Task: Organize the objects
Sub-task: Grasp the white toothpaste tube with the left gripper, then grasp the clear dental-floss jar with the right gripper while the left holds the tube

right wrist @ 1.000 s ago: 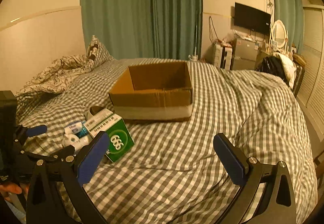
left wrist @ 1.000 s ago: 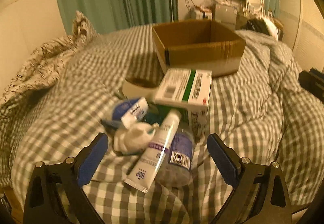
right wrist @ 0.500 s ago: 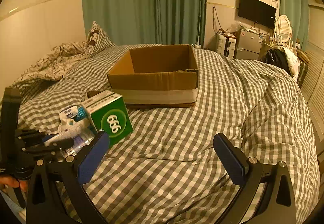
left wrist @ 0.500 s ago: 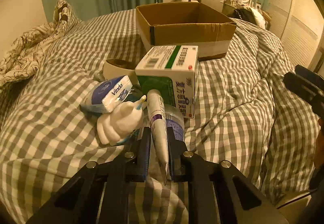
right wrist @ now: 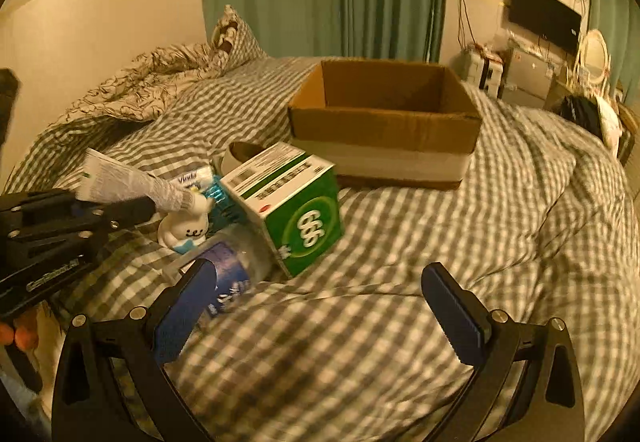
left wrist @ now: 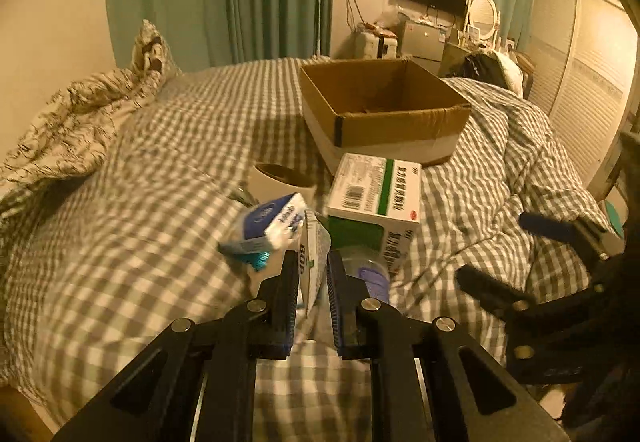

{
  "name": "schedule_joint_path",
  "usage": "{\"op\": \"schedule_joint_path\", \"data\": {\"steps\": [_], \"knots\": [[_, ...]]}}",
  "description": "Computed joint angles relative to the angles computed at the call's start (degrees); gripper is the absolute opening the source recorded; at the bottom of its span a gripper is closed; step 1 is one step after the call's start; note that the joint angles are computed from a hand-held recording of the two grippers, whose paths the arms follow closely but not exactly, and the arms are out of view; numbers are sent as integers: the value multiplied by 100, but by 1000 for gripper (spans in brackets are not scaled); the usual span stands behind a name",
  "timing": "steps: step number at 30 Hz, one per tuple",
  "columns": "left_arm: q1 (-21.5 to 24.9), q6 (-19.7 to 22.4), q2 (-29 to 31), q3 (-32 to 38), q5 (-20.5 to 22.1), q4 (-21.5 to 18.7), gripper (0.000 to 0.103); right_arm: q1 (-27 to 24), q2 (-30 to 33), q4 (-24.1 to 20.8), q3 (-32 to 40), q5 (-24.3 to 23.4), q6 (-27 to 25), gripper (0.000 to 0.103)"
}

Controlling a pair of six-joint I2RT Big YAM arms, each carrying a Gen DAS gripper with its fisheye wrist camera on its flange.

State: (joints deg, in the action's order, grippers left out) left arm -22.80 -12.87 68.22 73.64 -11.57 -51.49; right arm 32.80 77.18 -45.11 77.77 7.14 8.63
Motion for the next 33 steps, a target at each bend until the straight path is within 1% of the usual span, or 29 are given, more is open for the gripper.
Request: {"op": "schedule_joint_path", "data": {"steps": [3, 7, 10, 13, 15, 17, 18, 22, 24, 25, 26, 28, 29, 30, 31, 32, 33], "knots": [[111, 112, -43, -69, 99, 86, 14, 82, 262, -158, 179, -107, 368, 103], [321, 247, -92, -289, 391, 122, 14, 232, 609, -367, 427, -104, 554, 103], [453, 431, -129, -415, 419, 122, 14, 333, 837, -505, 584, -132, 590, 103], [560, 680, -174, -520, 313, 110, 14, 389, 1061, -656, 753, -249, 692, 103], [669, 751, -204, -592, 316, 127, 14, 380, 1190, -696, 842, -422, 829, 103], [786, 823, -229, -653, 533, 144, 14, 368, 1325, -781, 950, -561, 938, 103], [802, 865, -240, -675, 566, 172, 14, 362, 1401, -814, 997, -629, 977, 103], [757, 973, -195, -684, 493, 207, 16, 340, 1645, -941, 1139, -1032, 1063, 102], [746, 1013, -183, -673, 483, 185, 16, 295, 1705, -969, 1122, -1338, 1050, 94], [751, 1016, -177, -663, 486, 172, 17, 264, 1673, -936, 1062, -1538, 1050, 87], [747, 991, -177, -663, 488, 167, 18, 241, 1615, -913, 1000, -1562, 1001, 82], [738, 959, -154, -610, 497, 86, 21, 249, 1464, -865, 891, -1500, 895, 77], [733, 935, -145, -582, 555, 40, 27, 251, 1348, -813, 808, -1438, 822, 76], [734, 917, -137, -552, 619, 9, 35, 257, 1260, -802, 761, -1372, 746, 76], [734, 905, -136, -529, 664, -15, 42, 266, 1133, -772, 680, -1261, 640, 76], [709, 908, -127, -499, 655, -37, 56, 279, 1055, -767, 647, -1165, 568, 75], [671, 925, -121, -482, 586, -34, 64, 286, 948, -754, 582, -1073, 499, 75]]}}
